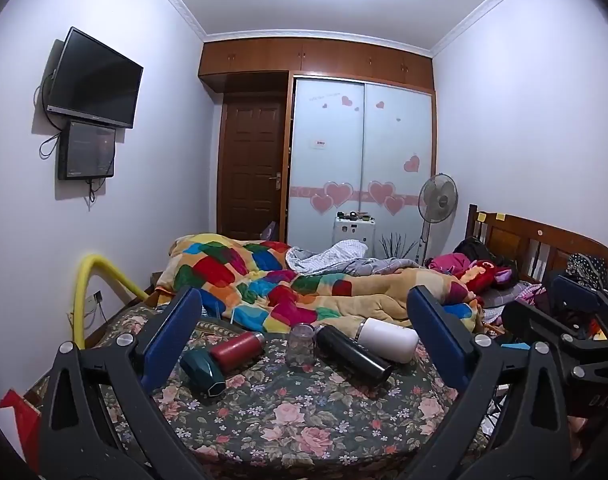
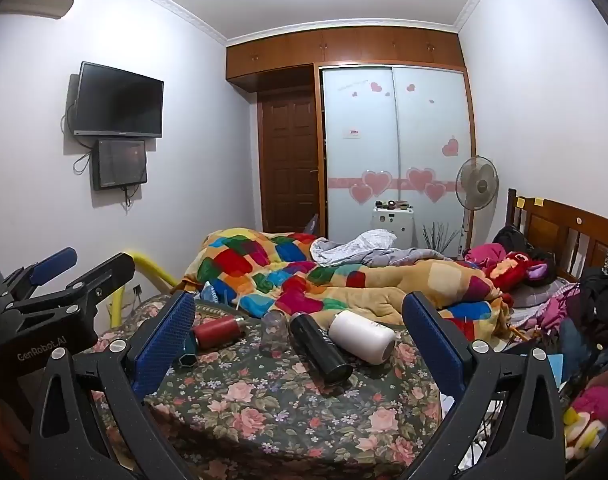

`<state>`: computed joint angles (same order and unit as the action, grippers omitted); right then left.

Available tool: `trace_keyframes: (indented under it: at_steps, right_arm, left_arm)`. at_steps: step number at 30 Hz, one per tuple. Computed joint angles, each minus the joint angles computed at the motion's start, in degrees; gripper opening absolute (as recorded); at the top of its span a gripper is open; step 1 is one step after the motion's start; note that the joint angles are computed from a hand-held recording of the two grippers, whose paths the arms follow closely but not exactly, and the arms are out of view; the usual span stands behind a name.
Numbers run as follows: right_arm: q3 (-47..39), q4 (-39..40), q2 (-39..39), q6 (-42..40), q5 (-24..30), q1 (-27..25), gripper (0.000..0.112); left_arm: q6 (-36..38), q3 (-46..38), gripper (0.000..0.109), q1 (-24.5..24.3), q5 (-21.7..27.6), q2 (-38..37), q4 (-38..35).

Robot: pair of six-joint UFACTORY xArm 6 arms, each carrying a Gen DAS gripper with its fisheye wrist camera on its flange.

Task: Flip cup upright

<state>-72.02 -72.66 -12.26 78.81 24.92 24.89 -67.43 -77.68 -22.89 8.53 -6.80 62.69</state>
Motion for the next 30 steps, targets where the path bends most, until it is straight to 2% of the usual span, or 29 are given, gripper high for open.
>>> trace_keyframes:
  at_steps: [30]
  right_arm:
    - [0.53,1.07,-0.86,0.04,0.05,0.09,0.103]
  left_arm:
    - [0.47,0.49,0.103,0.28,0.99,-1.16,0.24]
